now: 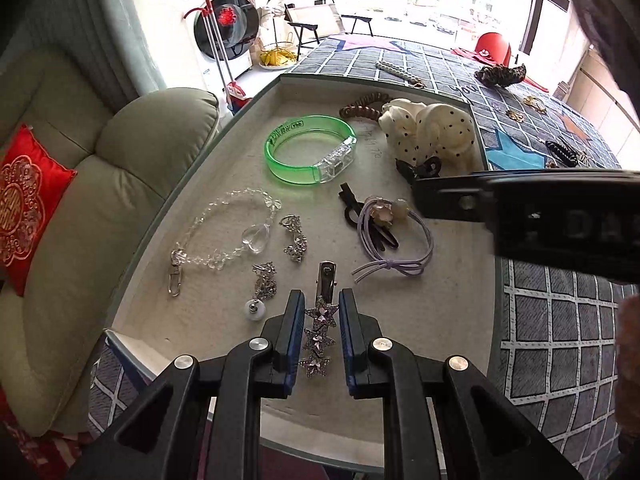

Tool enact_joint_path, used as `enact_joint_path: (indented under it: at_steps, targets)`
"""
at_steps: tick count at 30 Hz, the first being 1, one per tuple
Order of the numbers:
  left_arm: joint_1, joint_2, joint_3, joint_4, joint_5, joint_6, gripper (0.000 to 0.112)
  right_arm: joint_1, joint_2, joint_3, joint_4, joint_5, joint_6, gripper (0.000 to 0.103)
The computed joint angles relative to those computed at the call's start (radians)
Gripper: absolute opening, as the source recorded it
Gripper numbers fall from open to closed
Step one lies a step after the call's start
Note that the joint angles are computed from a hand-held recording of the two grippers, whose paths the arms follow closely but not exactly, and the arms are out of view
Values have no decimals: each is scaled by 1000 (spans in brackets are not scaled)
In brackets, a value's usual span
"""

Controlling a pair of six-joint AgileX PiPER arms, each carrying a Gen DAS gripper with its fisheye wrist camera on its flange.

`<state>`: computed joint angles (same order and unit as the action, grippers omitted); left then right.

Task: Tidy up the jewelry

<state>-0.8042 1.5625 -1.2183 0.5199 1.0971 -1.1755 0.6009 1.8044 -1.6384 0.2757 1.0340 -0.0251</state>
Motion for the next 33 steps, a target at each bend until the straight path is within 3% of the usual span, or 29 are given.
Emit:
enact_joint_path:
  at_steps: [11, 13, 14, 33]
  targets:
    - [5, 2, 1, -4, 6, -16, 23, -54, -116, 110, 11, -18, 5, 51]
    - [-1, 2, 3, 11, 15, -39, 78, -59, -124, 120, 12, -19, 5, 51]
    - [-20, -1, 7, 49, 31, -79, 81, -60, -128, 127, 12, -21, 5, 51]
    - [3, -3, 18, 27, 19, -66, 81, -5, -127, 128, -44, -16, 39, 51]
